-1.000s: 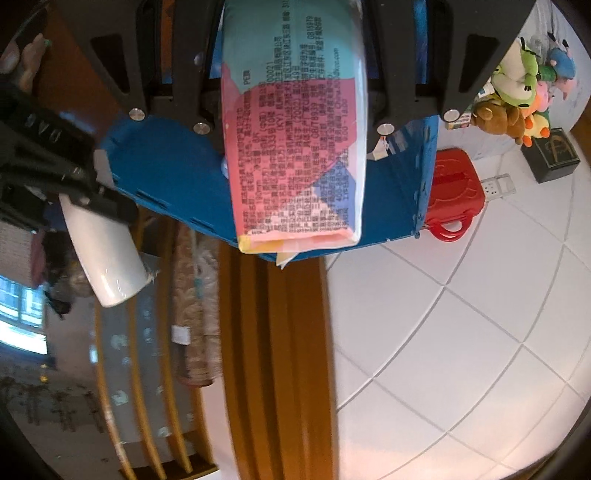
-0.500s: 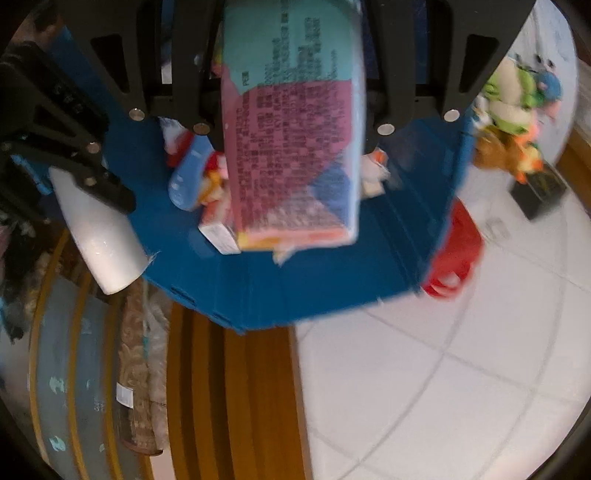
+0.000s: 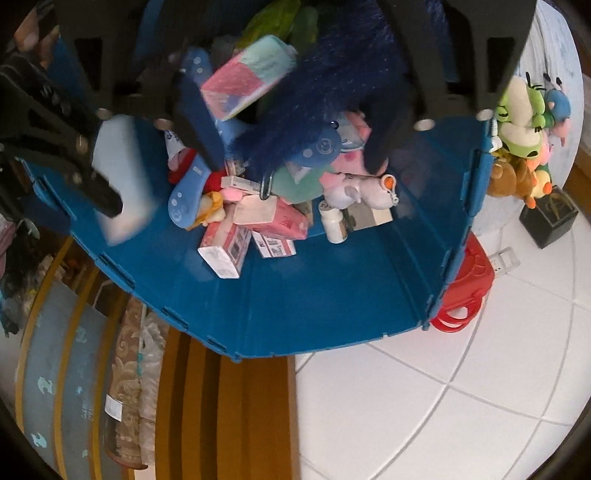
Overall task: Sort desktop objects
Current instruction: 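Open both tools to drop the tissue box and paper roll into the crate, then withdraw both tools from the crate back toward the bed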
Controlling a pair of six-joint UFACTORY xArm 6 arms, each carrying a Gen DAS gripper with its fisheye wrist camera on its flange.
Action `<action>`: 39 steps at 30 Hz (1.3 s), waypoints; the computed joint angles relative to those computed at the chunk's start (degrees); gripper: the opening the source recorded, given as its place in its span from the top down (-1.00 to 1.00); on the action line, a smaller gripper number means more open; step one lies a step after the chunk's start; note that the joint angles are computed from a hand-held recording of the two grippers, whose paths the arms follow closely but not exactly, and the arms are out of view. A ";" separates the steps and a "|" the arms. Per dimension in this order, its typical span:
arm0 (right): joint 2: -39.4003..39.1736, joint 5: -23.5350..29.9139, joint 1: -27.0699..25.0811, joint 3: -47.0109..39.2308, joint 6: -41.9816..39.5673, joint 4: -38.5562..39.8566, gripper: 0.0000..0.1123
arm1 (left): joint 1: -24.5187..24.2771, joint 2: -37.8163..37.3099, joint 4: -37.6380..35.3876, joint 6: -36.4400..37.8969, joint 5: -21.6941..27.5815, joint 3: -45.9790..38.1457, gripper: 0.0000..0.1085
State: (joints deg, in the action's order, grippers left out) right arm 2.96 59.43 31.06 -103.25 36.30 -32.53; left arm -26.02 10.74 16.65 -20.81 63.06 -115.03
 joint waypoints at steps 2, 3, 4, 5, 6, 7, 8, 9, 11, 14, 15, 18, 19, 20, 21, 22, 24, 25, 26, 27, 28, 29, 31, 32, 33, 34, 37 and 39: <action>-0.54 -0.10 0.64 0.33 0.63 -1.72 -0.75 | 0.00 -1.52 0.38 -0.18 -0.77 1.63 -0.46; -0.67 0.11 0.91 0.31 0.67 -2.36 -0.77 | -0.09 -2.83 0.73 -0.59 -1.84 3.19 -0.46; -1.36 -0.31 1.10 1.06 0.88 -2.61 -0.79 | -0.16 -3.89 1.31 -1.07 -2.67 4.41 -0.46; -2.11 -0.86 1.16 1.89 1.11 -2.59 -0.83 | -0.39 -5.62 2.36 -2.05 -3.97 6.41 -0.47; -2.70 -1.15 1.22 2.39 1.31 -2.69 -0.83 | -0.64 -7.72 3.64 -3.29 -5.65 8.88 -0.47; -3.85 -1.73 1.40 3.55 1.92 -3.15 -0.83 | -0.80 -9.00 4.44 -4.04 -6.64 10.35 -0.49; -5.15 -2.54 1.58 4.98 2.58 -3.51 -0.83 | -1.12 -11.14 6.04 -5.42 -8.26 12.82 -0.53; -6.08 -3.27 1.72 6.01 3.03 -3.71 -0.83 | -1.46 -12.89 7.47 -6.55 -9.54 14.80 -0.56; -8.83 -5.10 2.25 8.73 4.37 -4.33 -0.83 | -2.18 -16.51 10.51 -8.82 -11.93 18.84 -0.68; -12.33 -6.88 3.63 11.80 6.56 -6.33 -0.83 | -3.38 -20.97 14.56 -12.07 -14.20 23.65 -0.68; -13.01 -7.04 4.18 12.27 7.15 -6.98 -0.83 | -3.73 -22.59 16.20 -13.58 -14.85 25.41 -0.68; -15.26 -7.47 6.33 14.12 8.69 -8.90 -0.83 | -4.82 -25.74 21.01 -16.92 -14.83 28.39 -0.68; -15.60 -7.30 7.04 14.38 9.07 -9.30 -0.83 | -5.11 -26.81 22.55 -17.93 -14.64 29.33 -0.68; -15.85 -7.22 7.65 14.62 9.28 -9.56 -0.83 | -5.26 -27.99 23.60 -18.69 -14.47 30.30 -0.68; -16.01 -7.12 8.43 14.73 9.40 -9.74 -0.83 | -5.24 -29.04 23.90 -18.96 -14.57 31.22 -0.68; -15.96 -6.87 9.41 14.59 9.68 -9.97 -0.83 | -5.03 -30.29 23.77 -18.82 -14.54 32.15 -0.68; -15.73 -6.84 10.89 14.24 10.18 -10.20 -0.83 | -4.81 -32.20 24.15 -18.95 -14.33 33.65 -0.68; -15.42 -6.83 11.85 13.82 10.52 -10.50 -0.83 | -4.73 -33.90 25.21 -19.60 -14.18 35.04 -0.68; -14.97 -6.71 12.96 13.27 11.08 -11.18 -0.83 | -4.59 -35.17 25.92 -19.95 -14.14 36.08 -0.68; -14.30 -6.66 14.32 12.41 11.56 -11.99 -0.83 | -4.41 -36.51 26.55 -20.26 -14.14 37.23 -0.68; -13.74 -6.53 15.41 11.77 12.13 -12.88 -0.83 | -3.83 -38.62 27.28 -20.63 -14.25 38.86 -0.68; -12.97 -5.90 16.75 10.80 12.98 -14.24 -0.83 | -3.20 -40.20 27.21 -20.47 -14.45 40.07 -0.68; -10.82 -5.25 19.47 8.19 13.94 -16.16 -0.83 | -0.60 -44.53 25.49 -19.39 -15.62 43.34 -0.68; -9.61 -4.64 20.68 6.73 14.43 -17.07 -0.83 | 0.60 -46.37 25.11 -18.93 -15.84 44.62 -0.68; -8.29 -3.74 22.06 5.07 14.98 -18.02 -0.83 | 1.66 -47.97 24.98 -18.49 -15.95 45.75 -0.68; -6.26 -2.77 23.75 2.62 15.47 -18.92 -0.83 | 4.05 -50.57 24.11 -17.21 -16.45 47.58 -0.69; -0.26 -0.40 27.90 -4.58 15.68 -19.97 -0.83 | 11.66 -55.82 18.27 -11.88 -18.80 51.62 -0.88; 5.64 1.87 30.87 -11.95 14.79 -19.88 -0.83 | 19.03 -59.42 10.91 -5.03 -21.06 54.66 -0.89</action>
